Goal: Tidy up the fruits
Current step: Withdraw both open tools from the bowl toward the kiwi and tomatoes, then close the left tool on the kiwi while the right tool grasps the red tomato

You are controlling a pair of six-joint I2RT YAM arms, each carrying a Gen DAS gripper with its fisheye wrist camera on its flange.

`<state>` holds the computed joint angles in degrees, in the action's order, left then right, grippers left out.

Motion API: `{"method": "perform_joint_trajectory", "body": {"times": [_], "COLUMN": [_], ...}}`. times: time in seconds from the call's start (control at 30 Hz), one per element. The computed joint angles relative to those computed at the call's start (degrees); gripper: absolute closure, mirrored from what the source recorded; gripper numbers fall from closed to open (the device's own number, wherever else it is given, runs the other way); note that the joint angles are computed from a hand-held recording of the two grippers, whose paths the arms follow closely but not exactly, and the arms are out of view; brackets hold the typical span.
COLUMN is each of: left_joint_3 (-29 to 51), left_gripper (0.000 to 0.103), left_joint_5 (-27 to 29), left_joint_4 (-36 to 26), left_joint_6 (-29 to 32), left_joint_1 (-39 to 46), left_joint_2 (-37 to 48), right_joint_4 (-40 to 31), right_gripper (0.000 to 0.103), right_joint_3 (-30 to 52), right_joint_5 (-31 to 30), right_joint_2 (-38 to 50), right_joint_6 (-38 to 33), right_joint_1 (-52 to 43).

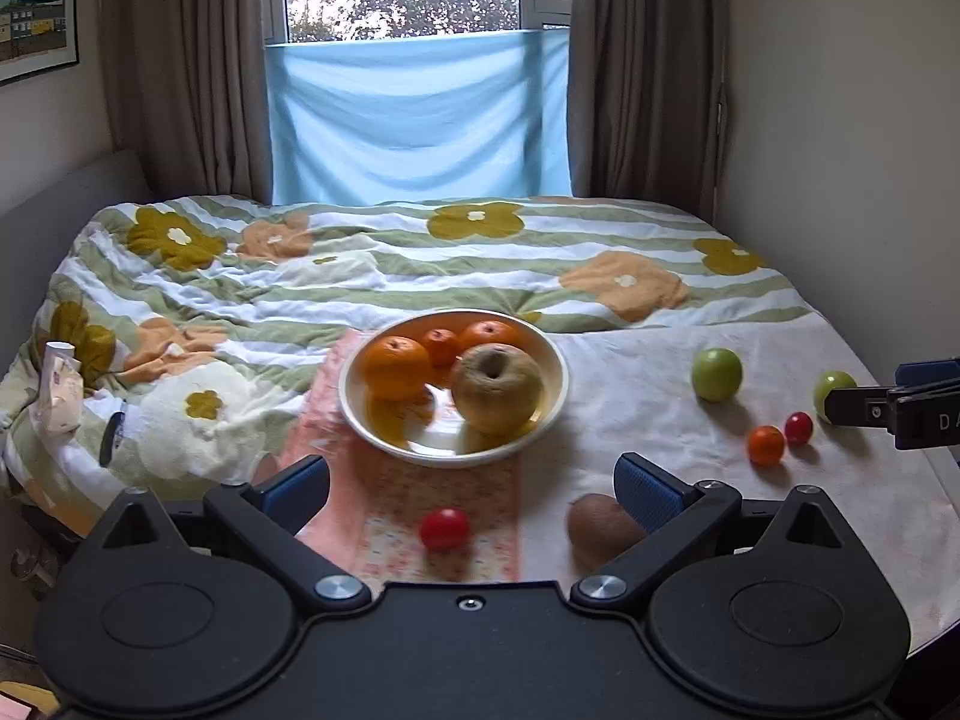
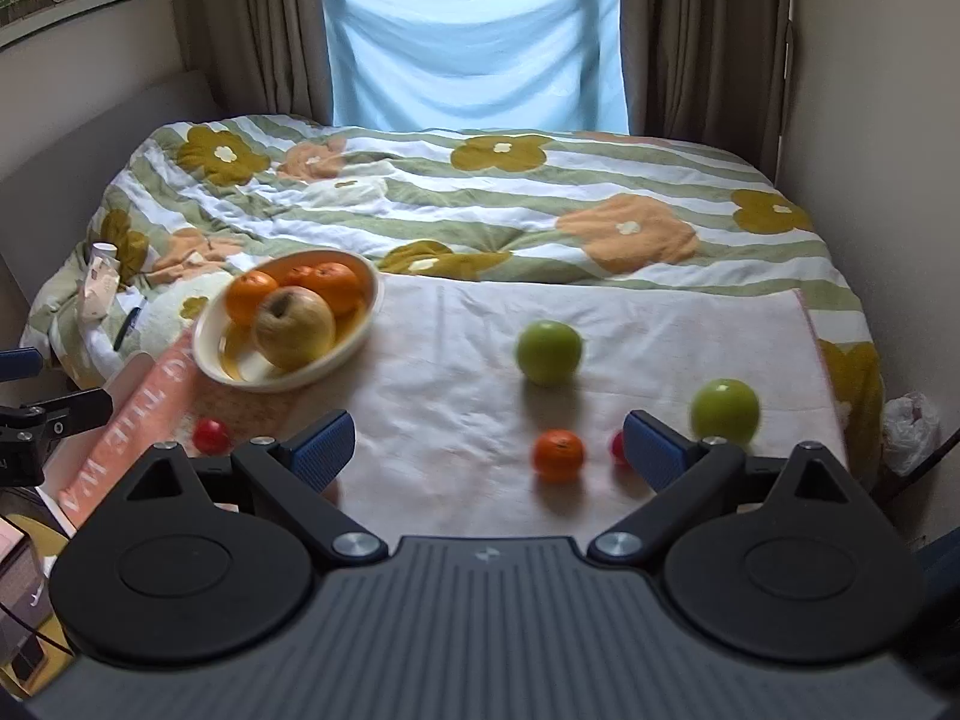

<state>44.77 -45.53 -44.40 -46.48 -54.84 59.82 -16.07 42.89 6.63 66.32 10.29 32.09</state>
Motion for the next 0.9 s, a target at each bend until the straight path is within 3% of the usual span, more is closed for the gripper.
{"method": "perform_joint_trajectory", "body": {"times": [0.2,0.47,0.9], "left_joint_3": [1.57,2.54,4.11], "left_gripper": [0.000,0.001,0.012], "left_joint_5": [0.86,5.22,12.41], "left_joint_4": [5.20,13.35,21.29], "left_joint_6": [-3.77,-3.77,0.37], "left_joint_1": [-2.42,-0.43,5.55], "left_joint_2": [10.58,21.27,31.27], "right_joint_4": [3.62,11.85,20.10], "right_gripper": [0.000,0.000,0.022], "right_joint_3": [-4.35,-6.70,-3.24], "right_joint_5": [-7.62,-12.24,-14.92], "right_joint_2": [0.27,8.53,24.31], "right_joint_6": [-7.33,-15.50,-15.40], "right_joint_1": [-10.99,-19.38,-21.69]}}
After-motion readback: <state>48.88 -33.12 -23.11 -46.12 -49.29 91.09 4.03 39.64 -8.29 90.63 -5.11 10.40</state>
